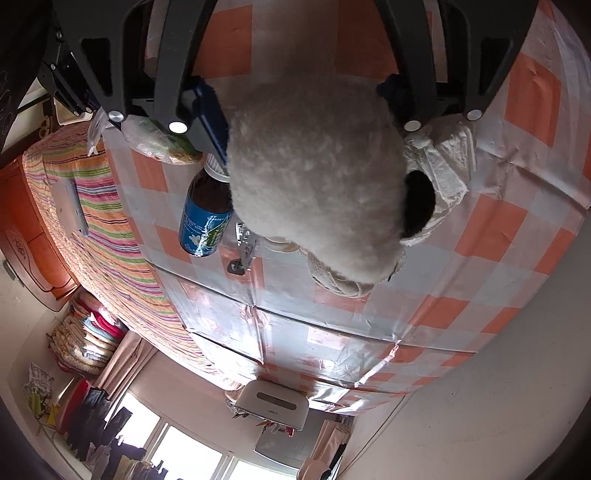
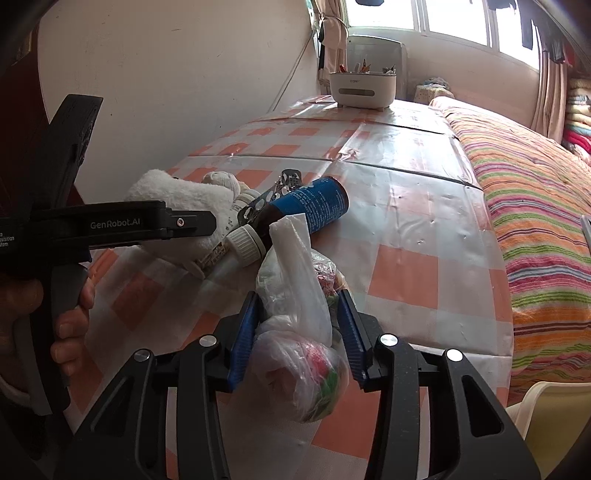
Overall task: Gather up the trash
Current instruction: 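Grasp the white plush toy with the left tool while the right tool grasps the white plastic bag, then carry the plush toy and plastic bag over the cream bin with both tools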
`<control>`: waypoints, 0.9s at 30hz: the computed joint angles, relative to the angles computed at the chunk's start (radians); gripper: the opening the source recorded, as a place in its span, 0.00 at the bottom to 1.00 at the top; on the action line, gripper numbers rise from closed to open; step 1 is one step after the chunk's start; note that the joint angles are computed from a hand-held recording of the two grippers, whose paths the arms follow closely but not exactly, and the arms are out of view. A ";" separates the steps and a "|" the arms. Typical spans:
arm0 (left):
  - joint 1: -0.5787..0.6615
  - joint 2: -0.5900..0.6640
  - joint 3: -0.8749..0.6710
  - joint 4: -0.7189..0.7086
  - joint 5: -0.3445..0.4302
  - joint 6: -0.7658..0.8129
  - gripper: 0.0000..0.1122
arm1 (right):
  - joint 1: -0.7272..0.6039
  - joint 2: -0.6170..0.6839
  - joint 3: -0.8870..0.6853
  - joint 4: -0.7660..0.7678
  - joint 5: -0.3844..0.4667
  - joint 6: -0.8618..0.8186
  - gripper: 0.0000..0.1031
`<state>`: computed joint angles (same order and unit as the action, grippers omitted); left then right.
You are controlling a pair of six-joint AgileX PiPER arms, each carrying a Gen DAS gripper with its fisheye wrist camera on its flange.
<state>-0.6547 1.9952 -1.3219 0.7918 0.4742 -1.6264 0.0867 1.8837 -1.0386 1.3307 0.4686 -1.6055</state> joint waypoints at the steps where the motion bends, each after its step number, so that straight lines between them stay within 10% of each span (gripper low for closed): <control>1: -0.009 0.000 -0.006 0.016 0.020 -0.010 0.39 | -0.008 -0.008 0.008 0.020 0.010 -0.019 0.41; 27: -0.209 -0.046 0.013 0.426 0.218 -0.334 0.34 | -0.128 -0.168 0.178 0.337 0.121 -0.397 0.29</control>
<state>-0.8639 1.9491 -1.3091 1.2182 0.6924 -1.9606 -0.0414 1.7162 -0.8607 1.6678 0.5891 -2.0027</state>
